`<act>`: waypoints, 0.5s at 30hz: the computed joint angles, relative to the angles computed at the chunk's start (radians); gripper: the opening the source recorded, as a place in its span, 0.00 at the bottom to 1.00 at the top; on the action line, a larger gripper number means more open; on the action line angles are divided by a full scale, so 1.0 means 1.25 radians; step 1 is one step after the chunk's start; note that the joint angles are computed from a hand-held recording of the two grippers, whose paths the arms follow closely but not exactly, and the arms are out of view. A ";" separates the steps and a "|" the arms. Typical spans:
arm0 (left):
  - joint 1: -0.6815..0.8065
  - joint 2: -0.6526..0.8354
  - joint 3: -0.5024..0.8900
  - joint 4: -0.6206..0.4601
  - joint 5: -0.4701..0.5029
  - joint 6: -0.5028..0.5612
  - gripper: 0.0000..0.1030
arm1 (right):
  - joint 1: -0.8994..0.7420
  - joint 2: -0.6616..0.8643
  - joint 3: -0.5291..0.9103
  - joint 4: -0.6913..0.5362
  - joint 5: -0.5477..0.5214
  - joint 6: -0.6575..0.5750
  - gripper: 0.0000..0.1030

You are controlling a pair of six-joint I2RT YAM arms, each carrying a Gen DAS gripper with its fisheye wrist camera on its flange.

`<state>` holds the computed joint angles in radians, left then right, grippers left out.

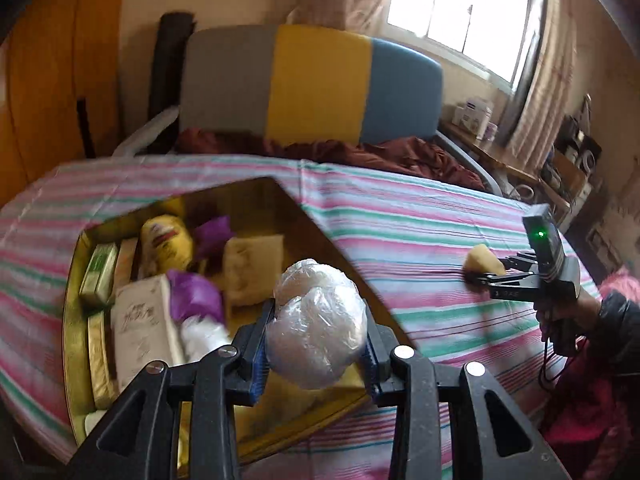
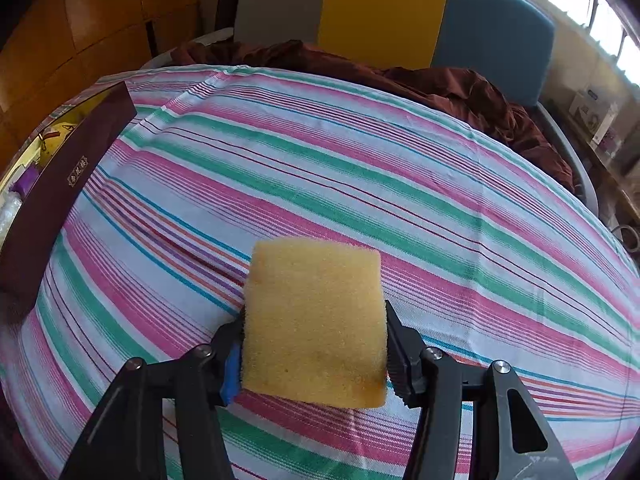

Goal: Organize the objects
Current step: 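Lower the white plastic bundle into the gold box and open the left tool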

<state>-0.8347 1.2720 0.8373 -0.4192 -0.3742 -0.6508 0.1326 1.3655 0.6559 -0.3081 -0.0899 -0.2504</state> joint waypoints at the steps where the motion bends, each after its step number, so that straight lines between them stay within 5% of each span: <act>1: 0.024 -0.019 -0.026 0.009 0.032 -0.002 0.35 | 0.000 0.000 0.000 0.000 0.000 0.000 0.55; 8: 0.060 0.057 -0.036 0.058 0.131 0.019 0.39 | -0.005 0.001 0.001 0.000 -0.004 0.000 0.56; 15: 0.059 0.116 -0.026 0.040 0.121 0.007 0.47 | -0.009 0.005 0.003 0.001 -0.001 -0.002 0.59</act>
